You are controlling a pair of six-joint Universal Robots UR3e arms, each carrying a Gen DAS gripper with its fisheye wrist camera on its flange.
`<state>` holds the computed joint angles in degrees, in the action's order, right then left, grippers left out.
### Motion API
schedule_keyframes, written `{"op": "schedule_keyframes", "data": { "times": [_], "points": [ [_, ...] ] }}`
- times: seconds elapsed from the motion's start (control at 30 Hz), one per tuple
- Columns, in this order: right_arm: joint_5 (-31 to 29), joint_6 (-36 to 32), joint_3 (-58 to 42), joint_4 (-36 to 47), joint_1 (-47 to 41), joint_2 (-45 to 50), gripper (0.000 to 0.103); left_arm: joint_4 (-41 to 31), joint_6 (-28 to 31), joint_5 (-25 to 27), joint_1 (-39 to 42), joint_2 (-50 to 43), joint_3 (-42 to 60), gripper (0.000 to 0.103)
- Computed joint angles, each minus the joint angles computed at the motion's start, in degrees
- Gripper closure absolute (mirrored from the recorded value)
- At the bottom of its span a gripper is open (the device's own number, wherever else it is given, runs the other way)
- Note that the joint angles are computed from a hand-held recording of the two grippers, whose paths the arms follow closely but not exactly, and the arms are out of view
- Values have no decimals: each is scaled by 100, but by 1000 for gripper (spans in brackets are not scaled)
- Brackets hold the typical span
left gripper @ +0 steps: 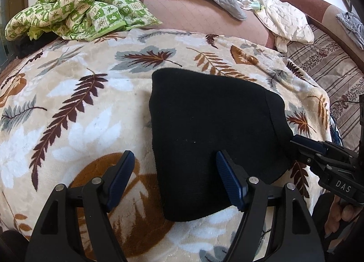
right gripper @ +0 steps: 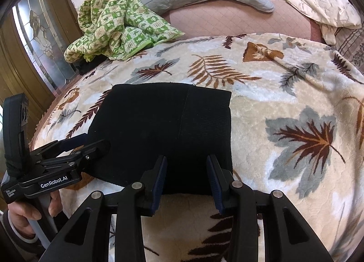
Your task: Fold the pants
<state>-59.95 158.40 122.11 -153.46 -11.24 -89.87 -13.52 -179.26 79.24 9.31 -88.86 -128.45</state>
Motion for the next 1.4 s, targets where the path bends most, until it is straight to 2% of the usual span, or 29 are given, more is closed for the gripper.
{"op": "schedule_keyframes", "data": {
  "times": [0.13,0.17,0.23,0.4,0.53,0.57,0.6,0.63,0.67,0.97,1.03,1.07,1.1,1.13,1.23,1.3,1.4],
  "points": [
    [359,72,-170,234,-150,-125,63,-54,57,69,124,123,157,29],
    [406,130,-262,213,-151,-77,59,-75,56,63,162,107,220,29],
    [233,316,-491,100,-23,120,54,-171,47,78,214,-3,426,29],
    [-79,875,-1133,-66,131,822,54,-264,-41,219,182,-468,963,29],
    [90,1121,-1748,218,70,1483,54,-407,-159,229,148,-843,1381,29],
    [134,1089,-1877,257,97,1628,59,-446,-187,237,127,-920,1476,29],
    [78,1086,-1876,76,147,1672,75,-501,-227,260,99,-1038,1607,29],
    [80,1048,-1823,-71,168,1661,83,-558,-251,273,84,-1097,1683,29],
    [173,973,-1791,-186,171,1649,97,-610,-286,265,74,-1161,1751,29],
    [-608,892,-1986,-490,510,1954,97,-385,-456,289,-89,-1423,1707,26],
    [-477,955,-1895,-513,420,1907,96,-329,-473,287,-87,-1424,1666,25],
    [-435,985,-1861,-491,373,1858,94,-343,-476,251,-61,-1400,1647,25],
    [-437,1042,-1820,-463,335,1774,86,-375,-486,212,-35,-1370,1635,25],
    [-427,1055,-1751,-450,294,1679,86,-403,-484,197,-17,-1325,1616,25],
    [39,926,-1454,-270,56,1215,83,-416,-462,251,-29,-1199,1531,25],
    [229,616,-1224,-126,24,827,78,-418,-440,282,-53,-1157,1496,25],
    [90,122,-979,197,188,372,78,-422,-433,276,-38,-1128,1457,25]
  ]
}}
